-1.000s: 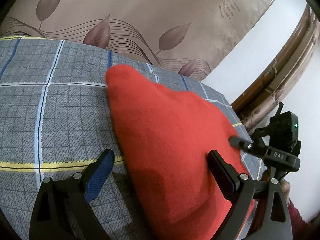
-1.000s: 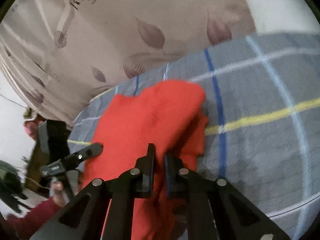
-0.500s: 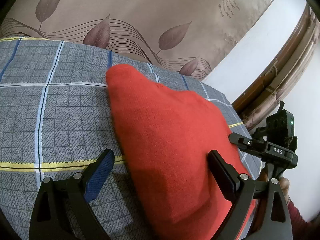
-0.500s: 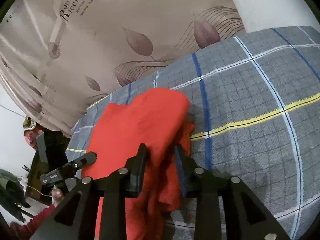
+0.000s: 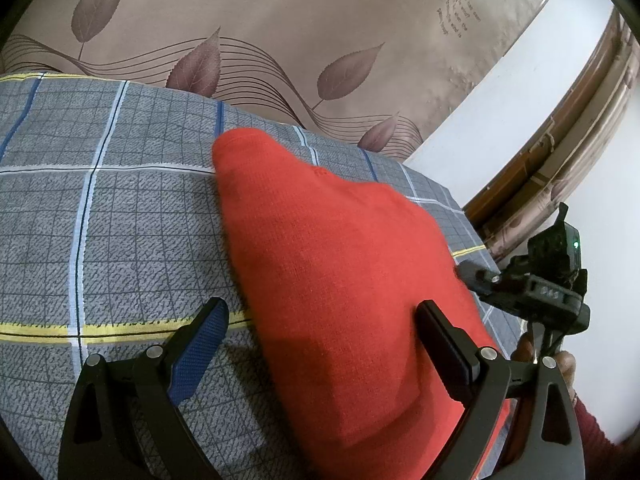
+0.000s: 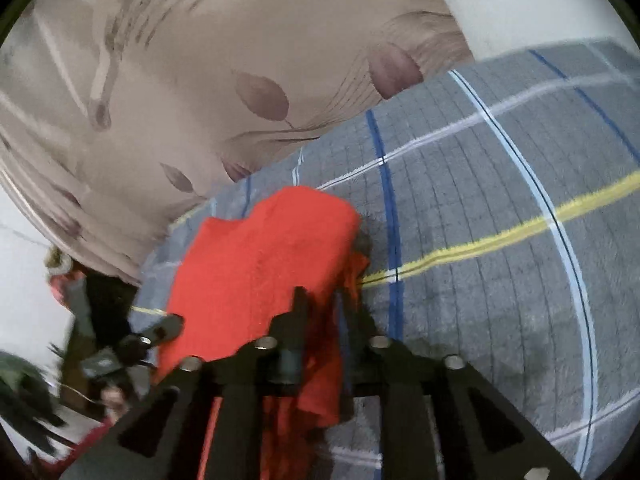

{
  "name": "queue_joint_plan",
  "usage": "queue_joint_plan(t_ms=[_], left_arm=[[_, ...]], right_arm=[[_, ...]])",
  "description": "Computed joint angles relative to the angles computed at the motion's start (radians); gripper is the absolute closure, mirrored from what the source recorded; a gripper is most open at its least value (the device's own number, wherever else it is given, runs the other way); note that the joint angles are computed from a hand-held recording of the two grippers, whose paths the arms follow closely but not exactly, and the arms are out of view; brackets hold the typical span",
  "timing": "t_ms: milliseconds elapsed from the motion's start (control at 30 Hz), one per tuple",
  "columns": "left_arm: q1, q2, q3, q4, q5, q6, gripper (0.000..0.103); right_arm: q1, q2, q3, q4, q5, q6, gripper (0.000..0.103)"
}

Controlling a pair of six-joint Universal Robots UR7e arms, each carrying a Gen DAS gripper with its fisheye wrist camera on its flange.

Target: Fold small clothes

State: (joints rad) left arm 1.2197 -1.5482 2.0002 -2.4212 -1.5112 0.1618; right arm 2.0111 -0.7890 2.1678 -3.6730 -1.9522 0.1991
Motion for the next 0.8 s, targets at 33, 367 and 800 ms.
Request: queue_joint_plan(t_ms=[33,367,800], left_arm=[[0.0,0.0,0.0,0.0,0.0,0.0,0.009],[0.002,0.0,0.002,-0.004,-0.006,0.0,0.009],[0.009,-0.001,0.005,-0.01,-0.021,-0.004,0.009]], right_arm=[[0.004,-0.001,-0.002,-0.01,-0.014,-0.001,0.064],[0.063,0.05,-0.375,0.484,-0.149,-0.205,0.02],[0.03,0.172,-0.547,0.726,-0.131,-0.315,0.089]])
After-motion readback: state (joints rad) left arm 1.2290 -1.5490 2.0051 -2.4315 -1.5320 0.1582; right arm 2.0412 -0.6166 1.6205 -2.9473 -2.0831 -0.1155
